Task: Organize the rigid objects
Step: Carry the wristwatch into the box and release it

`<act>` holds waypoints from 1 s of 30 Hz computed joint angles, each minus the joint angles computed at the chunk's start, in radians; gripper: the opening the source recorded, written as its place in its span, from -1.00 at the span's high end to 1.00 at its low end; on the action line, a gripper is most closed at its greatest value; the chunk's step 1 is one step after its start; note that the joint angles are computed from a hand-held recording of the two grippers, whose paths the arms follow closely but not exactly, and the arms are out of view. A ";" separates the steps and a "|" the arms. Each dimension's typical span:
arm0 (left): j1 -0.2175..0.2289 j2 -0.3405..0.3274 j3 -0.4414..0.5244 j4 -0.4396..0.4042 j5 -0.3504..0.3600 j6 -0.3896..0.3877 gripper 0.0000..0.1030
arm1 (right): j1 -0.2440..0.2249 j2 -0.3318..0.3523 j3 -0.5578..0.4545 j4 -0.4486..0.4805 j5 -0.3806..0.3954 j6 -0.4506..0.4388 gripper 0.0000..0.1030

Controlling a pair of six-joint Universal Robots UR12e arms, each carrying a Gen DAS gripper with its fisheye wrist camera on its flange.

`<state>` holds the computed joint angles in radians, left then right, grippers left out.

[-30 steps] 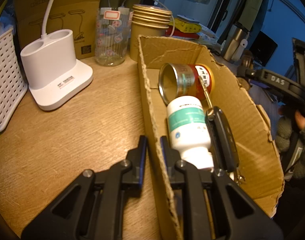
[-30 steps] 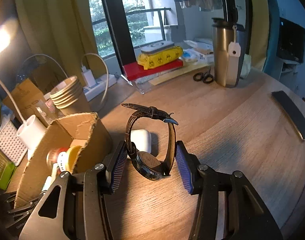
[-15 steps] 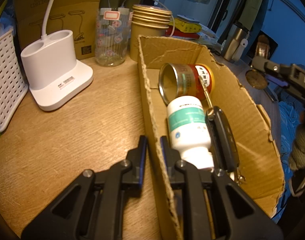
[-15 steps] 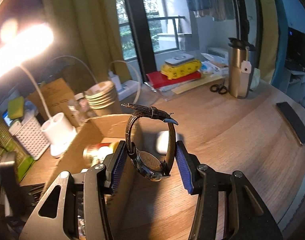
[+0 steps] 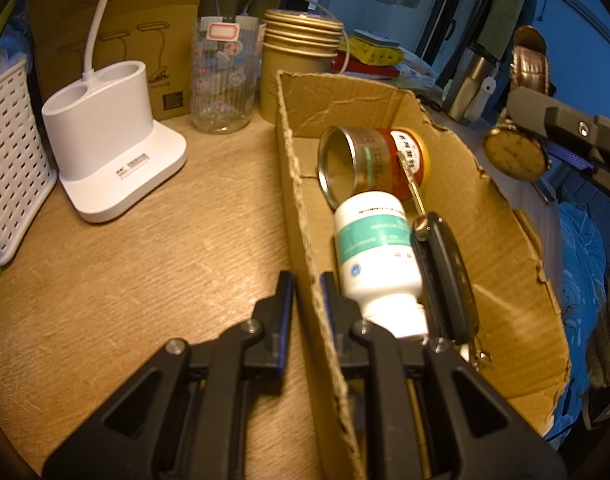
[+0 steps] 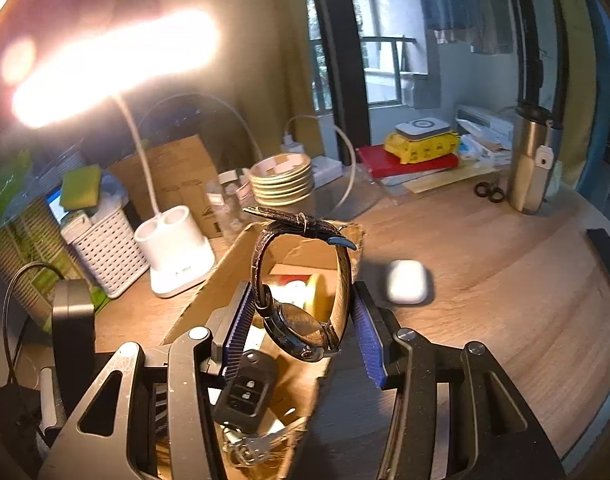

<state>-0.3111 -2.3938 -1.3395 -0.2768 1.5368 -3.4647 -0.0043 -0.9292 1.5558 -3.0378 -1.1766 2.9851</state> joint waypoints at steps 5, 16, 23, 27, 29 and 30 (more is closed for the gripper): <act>0.000 0.000 0.000 0.000 0.000 0.000 0.71 | 0.011 0.005 -0.006 0.036 0.008 -0.034 0.00; 0.000 -0.001 0.001 -0.001 0.000 0.000 0.71 | 0.019 0.012 -0.019 0.101 -0.005 -0.086 -0.01; 0.000 -0.001 0.001 -0.001 0.001 0.000 0.71 | 0.025 0.014 -0.026 0.152 -0.042 -0.118 -0.06; -0.002 -0.001 0.002 -0.001 0.001 0.000 0.71 | 0.025 0.011 -0.026 0.162 -0.042 -0.126 -0.13; -0.002 -0.001 0.002 -0.001 0.001 0.000 0.71 | 0.024 0.010 -0.026 0.157 -0.040 -0.124 -0.16; -0.002 -0.001 0.002 -0.001 0.001 0.000 0.71 | 0.023 0.008 -0.025 0.155 -0.038 -0.123 -0.18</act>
<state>-0.3129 -2.3945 -1.3380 -0.2777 1.5381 -3.4651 0.0184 -0.9207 1.5305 -2.8825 -1.2141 2.8623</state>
